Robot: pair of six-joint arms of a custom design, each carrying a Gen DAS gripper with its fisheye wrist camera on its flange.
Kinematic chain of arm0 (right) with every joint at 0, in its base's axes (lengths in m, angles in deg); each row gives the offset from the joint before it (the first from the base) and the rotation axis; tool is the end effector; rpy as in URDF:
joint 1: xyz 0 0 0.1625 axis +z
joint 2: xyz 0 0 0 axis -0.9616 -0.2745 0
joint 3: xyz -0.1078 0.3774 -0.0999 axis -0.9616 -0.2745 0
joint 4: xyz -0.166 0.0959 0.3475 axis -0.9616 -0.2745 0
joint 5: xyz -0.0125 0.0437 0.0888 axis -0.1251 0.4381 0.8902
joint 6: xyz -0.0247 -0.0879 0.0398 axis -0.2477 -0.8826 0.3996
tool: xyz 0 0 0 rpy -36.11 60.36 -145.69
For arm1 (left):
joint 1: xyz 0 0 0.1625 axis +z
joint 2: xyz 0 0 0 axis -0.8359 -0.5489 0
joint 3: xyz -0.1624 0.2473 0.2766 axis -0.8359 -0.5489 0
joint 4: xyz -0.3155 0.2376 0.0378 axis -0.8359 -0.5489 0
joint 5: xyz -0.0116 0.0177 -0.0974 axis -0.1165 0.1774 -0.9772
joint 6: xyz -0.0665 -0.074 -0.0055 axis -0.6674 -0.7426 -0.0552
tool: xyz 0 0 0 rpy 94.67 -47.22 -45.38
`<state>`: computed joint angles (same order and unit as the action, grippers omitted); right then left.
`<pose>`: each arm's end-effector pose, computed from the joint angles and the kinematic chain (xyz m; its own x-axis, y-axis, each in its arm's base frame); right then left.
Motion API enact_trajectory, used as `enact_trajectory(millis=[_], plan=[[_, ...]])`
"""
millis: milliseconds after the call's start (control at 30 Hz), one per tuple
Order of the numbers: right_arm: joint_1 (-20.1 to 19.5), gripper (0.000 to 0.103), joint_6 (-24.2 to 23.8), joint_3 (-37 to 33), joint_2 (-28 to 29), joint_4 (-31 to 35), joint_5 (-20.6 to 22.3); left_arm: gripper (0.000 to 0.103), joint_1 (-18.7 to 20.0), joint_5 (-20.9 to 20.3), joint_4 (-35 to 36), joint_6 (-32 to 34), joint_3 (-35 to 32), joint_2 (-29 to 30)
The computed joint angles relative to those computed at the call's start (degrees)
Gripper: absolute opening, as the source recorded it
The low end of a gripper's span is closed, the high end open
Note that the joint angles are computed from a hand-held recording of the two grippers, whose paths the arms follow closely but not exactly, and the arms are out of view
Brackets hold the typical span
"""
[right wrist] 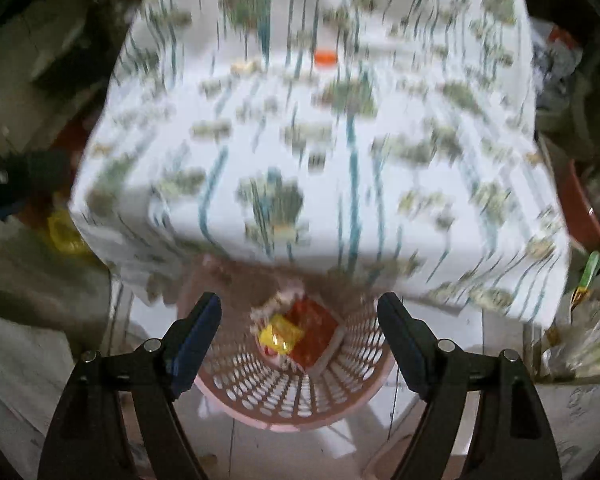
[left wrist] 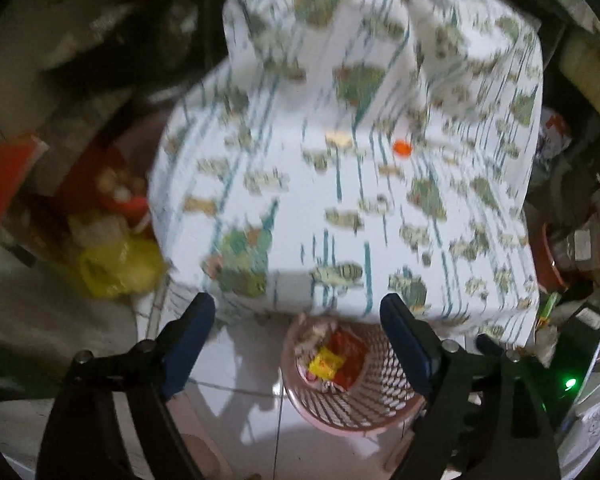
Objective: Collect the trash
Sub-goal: 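Raise both grippers back above the remaining trash on the cloth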
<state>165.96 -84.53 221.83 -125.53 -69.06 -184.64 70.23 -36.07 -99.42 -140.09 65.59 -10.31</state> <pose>0.0889 -0.3103 0.3555 -0.7418 -0.1061 0.6622 -0.4064 0.8566 -0.3179 -0.4641 -0.3130 0.0837 -0.7751 -0.0602 -0.6290 0.2811 0.8587 -0.4286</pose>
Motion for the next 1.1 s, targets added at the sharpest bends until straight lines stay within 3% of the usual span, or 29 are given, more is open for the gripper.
enact_trajectory(millis=[133, 267, 433, 500, 633, 900, 1100], plan=[[1.59, 0.087, -1.37, -1.43, -0.27, -3.35, 0.65, 0.099, -1.71, 4.85, 5.88, -1.4, -2.02, -0.86], [1.93, 0.087, 0.26, -3.51, -0.07, -2.81, 1.02, 0.103, -1.89, 7.88, 9.64, -0.91, -3.94, -0.84], [3.64, 0.087, 0.51, -9.7, 2.55, -0.32, 2.3, 0.103, 0.63, 6.82, 7.23, 2.74, -5.66, -0.37], [4.26, 0.087, -0.78, -12.86, 4.19, -0.64, 3.39, 0.103, 1.6, 7.42, 7.08, 3.43, -6.59, 0.0], [5.46, 0.087, -5.89, -18.94, 9.48, -3.44, 0.81, 0.103, 3.94, 6.97, 4.93, 7.32, -8.38, 1.03], [3.74, 0.087, -11.76, -28.35, 17.97, -3.12, 0.94, 0.103, 10.06, 4.72, 1.57, 16.47, -13.01, 3.97], [2.06, 0.087, -11.33, -33.82, 26.5, -2.96, 1.02, 0.103, 12.57, 6.54, -1.16, 20.69, -13.14, 4.23]])
